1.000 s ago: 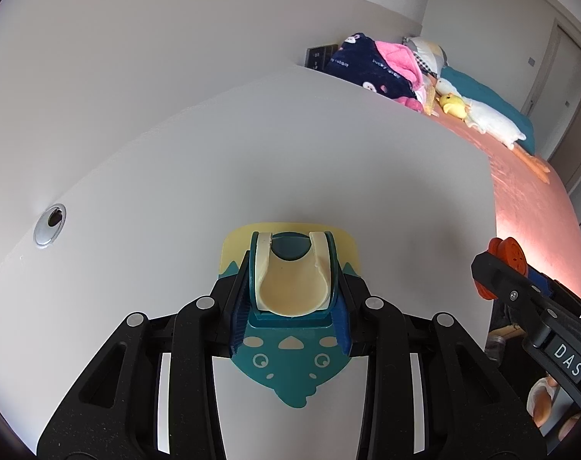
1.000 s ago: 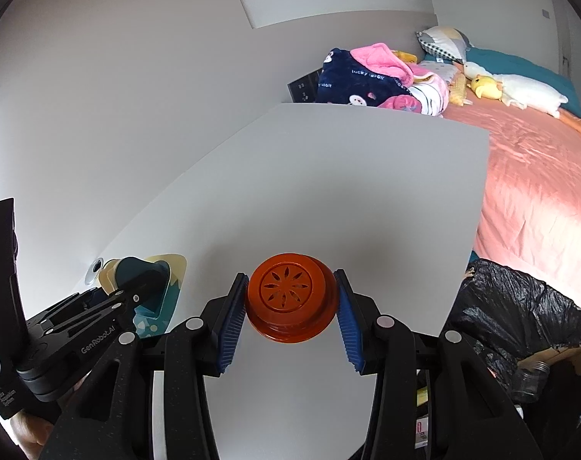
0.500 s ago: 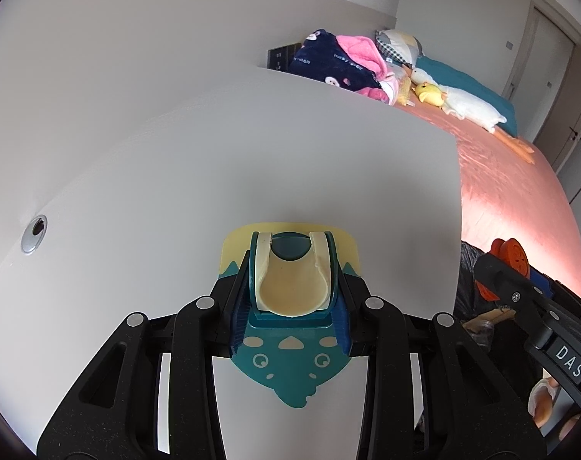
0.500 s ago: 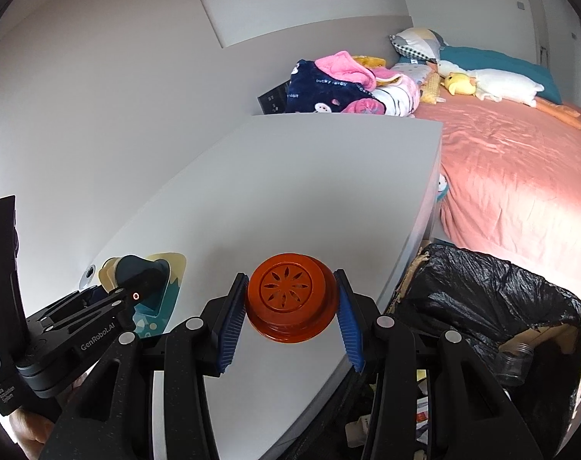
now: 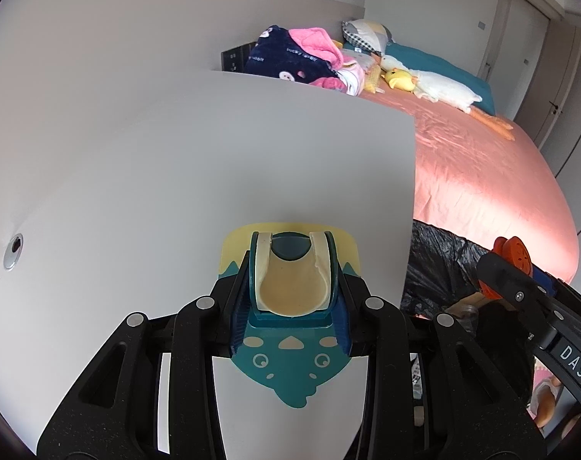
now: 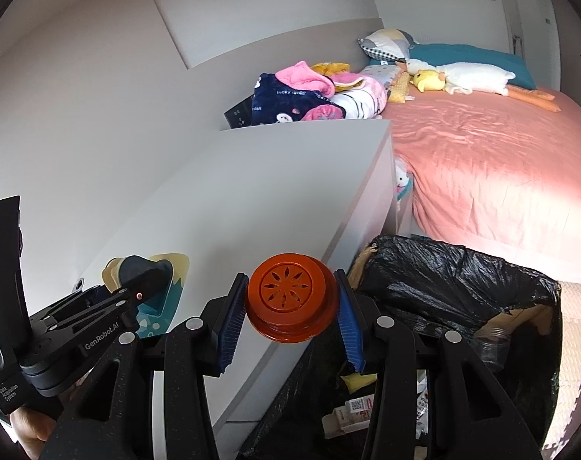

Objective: Collect trash
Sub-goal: 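Carry the teal toy and orange lid over the black trash bag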

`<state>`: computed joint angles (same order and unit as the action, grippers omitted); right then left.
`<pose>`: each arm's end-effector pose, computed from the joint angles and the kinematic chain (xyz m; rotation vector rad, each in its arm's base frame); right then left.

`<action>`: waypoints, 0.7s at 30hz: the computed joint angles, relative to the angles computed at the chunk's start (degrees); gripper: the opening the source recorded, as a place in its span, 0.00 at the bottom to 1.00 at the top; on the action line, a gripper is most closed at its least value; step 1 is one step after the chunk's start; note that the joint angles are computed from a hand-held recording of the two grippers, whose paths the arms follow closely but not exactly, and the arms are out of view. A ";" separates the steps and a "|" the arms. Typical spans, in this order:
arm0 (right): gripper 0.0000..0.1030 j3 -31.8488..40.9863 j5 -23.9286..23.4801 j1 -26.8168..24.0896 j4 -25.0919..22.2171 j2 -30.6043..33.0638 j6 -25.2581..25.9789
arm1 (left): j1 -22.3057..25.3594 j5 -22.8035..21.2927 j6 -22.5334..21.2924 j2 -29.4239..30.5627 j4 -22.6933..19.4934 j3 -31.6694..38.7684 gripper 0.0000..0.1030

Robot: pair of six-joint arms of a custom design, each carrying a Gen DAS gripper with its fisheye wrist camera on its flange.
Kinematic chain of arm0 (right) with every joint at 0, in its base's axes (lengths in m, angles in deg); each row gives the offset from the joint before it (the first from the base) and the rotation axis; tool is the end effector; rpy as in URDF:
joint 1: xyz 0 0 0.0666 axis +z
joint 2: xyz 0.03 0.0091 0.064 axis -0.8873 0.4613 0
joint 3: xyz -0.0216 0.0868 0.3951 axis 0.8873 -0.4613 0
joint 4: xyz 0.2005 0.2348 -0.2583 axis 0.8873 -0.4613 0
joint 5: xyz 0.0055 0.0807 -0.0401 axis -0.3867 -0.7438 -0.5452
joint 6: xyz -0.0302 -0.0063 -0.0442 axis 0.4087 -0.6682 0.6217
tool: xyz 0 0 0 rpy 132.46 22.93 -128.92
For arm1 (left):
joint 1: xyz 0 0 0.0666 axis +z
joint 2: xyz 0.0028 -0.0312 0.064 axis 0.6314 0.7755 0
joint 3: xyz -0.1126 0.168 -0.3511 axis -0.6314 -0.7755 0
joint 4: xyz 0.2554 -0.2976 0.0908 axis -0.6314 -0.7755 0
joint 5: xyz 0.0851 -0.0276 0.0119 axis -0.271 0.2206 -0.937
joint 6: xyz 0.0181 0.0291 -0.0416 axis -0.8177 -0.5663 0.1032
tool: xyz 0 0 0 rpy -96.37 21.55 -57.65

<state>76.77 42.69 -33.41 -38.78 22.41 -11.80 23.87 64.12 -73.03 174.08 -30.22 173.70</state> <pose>0.6136 0.3409 0.4916 -0.0570 2.3410 0.4799 0.6120 -0.1620 0.5030 -0.0580 2.4476 -0.0455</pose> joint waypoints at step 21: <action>0.45 -14.40 2.74 -4.64 5.42 -9.17 -3.52 | -5.64 1.70 -2.84 5.51 -2.33 7.28 0.34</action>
